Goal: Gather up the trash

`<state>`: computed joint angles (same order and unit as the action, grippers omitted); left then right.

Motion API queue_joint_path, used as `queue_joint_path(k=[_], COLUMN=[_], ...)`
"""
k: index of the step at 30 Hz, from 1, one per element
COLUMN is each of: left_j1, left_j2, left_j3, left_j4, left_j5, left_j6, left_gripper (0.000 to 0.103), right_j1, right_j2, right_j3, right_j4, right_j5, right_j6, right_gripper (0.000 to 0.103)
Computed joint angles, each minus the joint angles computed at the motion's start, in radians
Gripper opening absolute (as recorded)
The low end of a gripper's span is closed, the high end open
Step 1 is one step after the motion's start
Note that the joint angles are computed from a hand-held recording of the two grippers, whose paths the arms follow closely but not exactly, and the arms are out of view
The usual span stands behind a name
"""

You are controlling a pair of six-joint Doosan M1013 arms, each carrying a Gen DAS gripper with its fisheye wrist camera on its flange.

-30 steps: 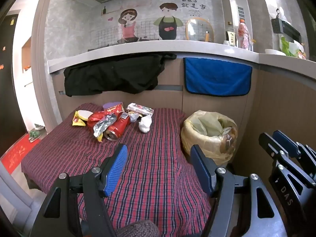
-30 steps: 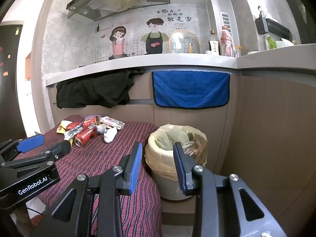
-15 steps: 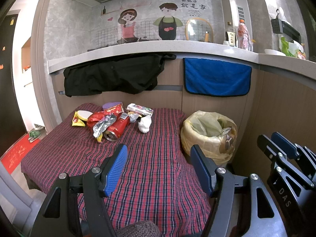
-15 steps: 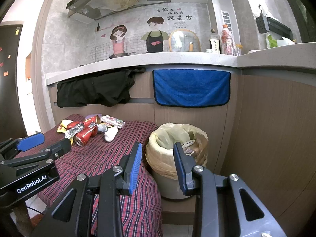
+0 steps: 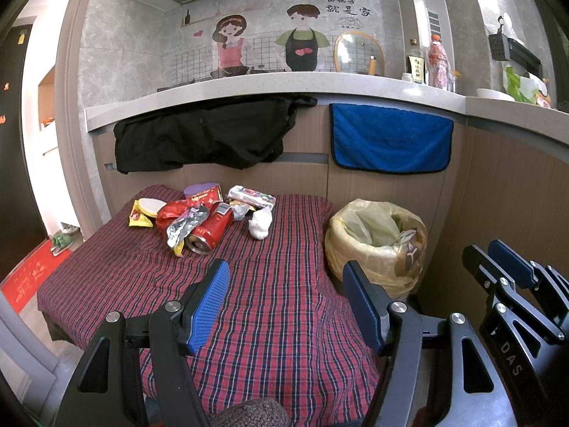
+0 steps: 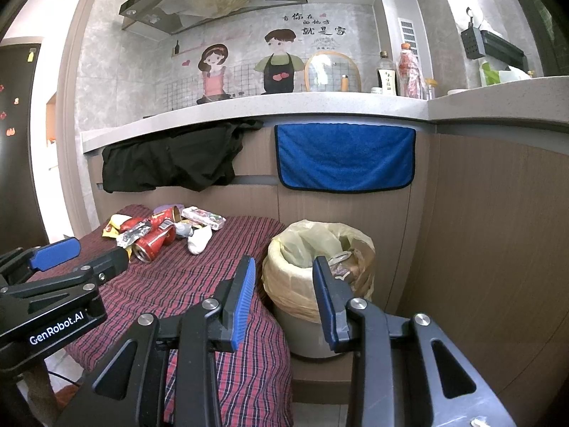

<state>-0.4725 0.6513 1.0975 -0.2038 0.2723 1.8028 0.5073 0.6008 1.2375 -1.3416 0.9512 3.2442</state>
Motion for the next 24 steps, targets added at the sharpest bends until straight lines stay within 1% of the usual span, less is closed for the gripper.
queue_joint_path(k=[24], left_j1=[0.001], left_j2=[0.001], left_j3=[-0.006], left_j4=[0.002], left_j5=[0.007], left_j6=[-0.005], left_gripper=[0.067], right_j1=[0.001], right_j2=[0.003], right_j3=[-0.001], right_j4=[-0.001], right_j5=[0.0], right_j6=[0.0], right_gripper=[0.032])
